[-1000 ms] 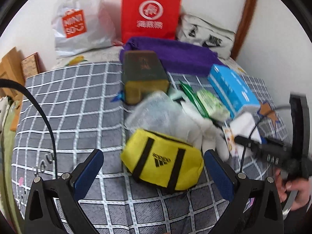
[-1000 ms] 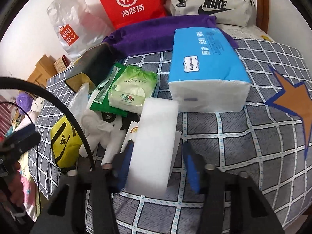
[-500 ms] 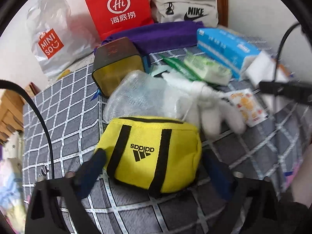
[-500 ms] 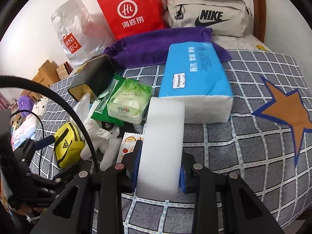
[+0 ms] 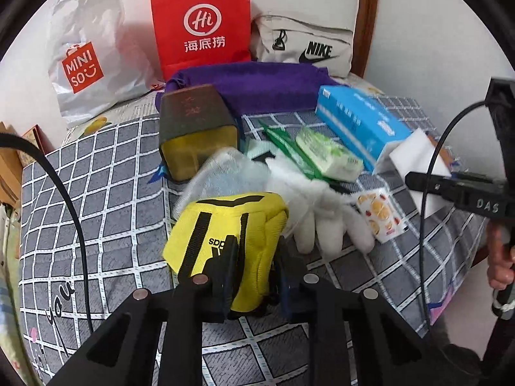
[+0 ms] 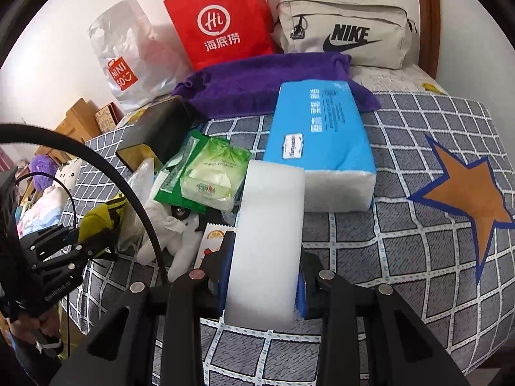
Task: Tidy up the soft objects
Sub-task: 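Carry the yellow pouch and white block onto the purple towel and open both tools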
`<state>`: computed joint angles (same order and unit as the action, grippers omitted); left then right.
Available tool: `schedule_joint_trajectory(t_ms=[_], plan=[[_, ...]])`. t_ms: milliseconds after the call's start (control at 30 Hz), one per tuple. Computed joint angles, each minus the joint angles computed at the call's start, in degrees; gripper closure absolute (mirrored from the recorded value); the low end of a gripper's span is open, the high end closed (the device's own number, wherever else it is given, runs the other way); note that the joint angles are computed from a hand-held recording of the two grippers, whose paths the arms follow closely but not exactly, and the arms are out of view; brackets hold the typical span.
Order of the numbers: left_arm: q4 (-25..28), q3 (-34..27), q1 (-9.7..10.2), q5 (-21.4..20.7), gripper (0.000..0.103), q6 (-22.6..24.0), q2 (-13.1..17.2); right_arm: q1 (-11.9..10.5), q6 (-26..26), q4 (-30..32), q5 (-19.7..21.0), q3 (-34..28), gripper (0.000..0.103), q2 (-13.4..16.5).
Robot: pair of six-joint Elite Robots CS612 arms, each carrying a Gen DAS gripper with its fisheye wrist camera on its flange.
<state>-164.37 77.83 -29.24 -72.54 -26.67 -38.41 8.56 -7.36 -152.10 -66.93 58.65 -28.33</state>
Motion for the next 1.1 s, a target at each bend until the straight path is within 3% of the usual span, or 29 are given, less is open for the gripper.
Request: schedule_joint_trajectory(t_ms=[300,467,700,900,1100], plan=[[-1.46,-1.17,0.83,-0.36,0.084,0.5,-0.65,0.2,-0.71,0.85,0.82,-1.65,0.071,0.04],[-3.05,-1.77,1.76,-2.59,0.084,0.61,-0.77,0.39,-1.05,1.96,0.98,-3.03,0.071,0.38],[-2.34,-4.27,2.54,-0.82,0.084,0.61,-0.46,0.57,-1.5,3.7,0.93,-5.9,0.071,1.39],[0.6,-9.07,3.53,1.44,0.084,-0.39,0.97,0.71,-2.48,4.99,0.8,-10.85,0.071,3.11],[1.65,-14.79,4.94,0.88,0.084,0.63,3.28,0.93,-3.32,7.3,-0.03,-18.8,0.071,6.4]])
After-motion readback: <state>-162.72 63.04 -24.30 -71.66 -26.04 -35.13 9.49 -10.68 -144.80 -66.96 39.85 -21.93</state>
